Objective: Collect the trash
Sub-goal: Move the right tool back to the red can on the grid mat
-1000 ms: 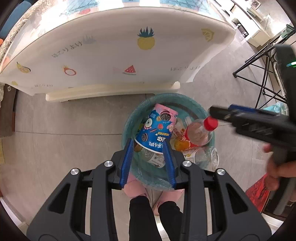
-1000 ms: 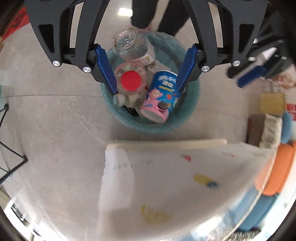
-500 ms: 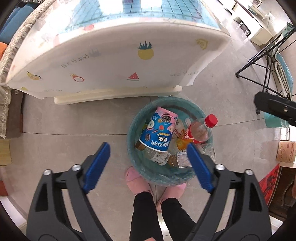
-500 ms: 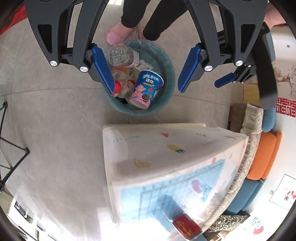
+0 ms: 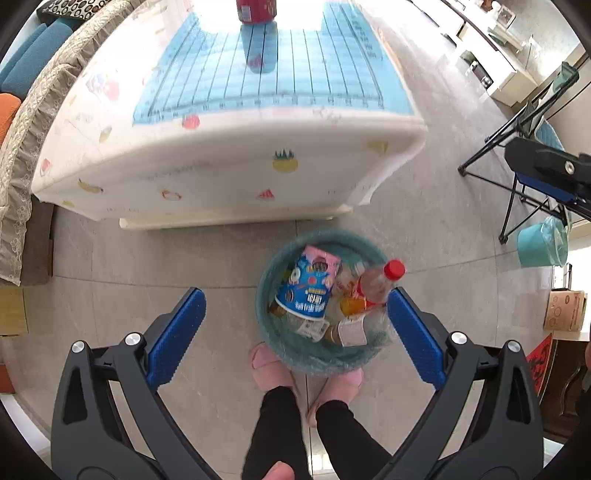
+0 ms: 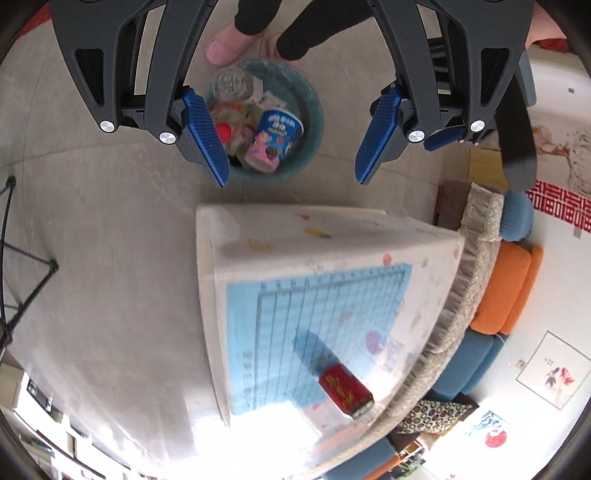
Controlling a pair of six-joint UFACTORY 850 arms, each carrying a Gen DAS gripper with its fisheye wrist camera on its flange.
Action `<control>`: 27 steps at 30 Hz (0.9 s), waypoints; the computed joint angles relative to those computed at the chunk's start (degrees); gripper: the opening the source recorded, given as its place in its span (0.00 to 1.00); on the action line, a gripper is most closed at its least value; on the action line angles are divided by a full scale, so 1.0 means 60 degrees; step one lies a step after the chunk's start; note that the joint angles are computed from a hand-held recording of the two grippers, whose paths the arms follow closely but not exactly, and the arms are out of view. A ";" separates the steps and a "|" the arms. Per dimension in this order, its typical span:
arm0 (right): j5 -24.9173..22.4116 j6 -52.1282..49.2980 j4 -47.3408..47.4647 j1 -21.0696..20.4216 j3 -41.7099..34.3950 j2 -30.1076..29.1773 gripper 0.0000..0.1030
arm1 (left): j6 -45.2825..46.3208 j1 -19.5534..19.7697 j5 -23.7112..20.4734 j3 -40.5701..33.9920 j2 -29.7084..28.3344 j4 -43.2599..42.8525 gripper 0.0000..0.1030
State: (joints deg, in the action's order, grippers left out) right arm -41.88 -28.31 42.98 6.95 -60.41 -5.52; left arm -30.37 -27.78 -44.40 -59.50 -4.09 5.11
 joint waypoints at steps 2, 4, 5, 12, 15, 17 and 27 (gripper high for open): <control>0.0129 0.0070 -0.0082 0.0079 -0.0208 -0.0144 0.72 | 0.0144 0.0123 -0.0038 -0.0162 -0.0112 -0.0104 0.93; 0.0315 0.0260 -0.0393 0.0276 -0.0579 -0.0394 0.73 | 0.0277 0.0329 -0.0048 -0.0313 -0.0233 -0.0241 0.93; 0.0346 0.0327 -0.0470 0.0354 -0.0758 -0.0516 0.73 | 0.0381 0.0434 -0.0046 -0.0387 -0.0302 -0.0377 0.93; 0.0950 0.1302 -0.1059 0.1038 -0.2632 -0.1843 0.83 | 0.1654 0.1500 -0.0054 -0.1443 -0.1125 -0.0977 0.93; 0.1037 0.1876 -0.1384 0.1324 -0.3889 -0.2815 0.83 | 0.2148 0.1969 0.0002 -0.2109 -0.1621 -0.0911 0.93; 0.0995 0.2193 -0.1563 0.1437 -0.4660 -0.3374 0.83 | 0.2510 0.2238 -0.0035 -0.2556 -0.1962 -0.0909 0.93; -0.0106 0.4794 -0.3997 0.2064 -0.9986 -0.6991 0.83 | 0.2937 0.3328 0.0039 -0.4852 -0.3667 -0.0458 0.93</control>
State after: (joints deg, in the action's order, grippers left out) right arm -42.51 0.46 19.00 19.33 -120.33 -47.46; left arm -12.75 -7.81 -44.17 -88.61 -26.09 2.37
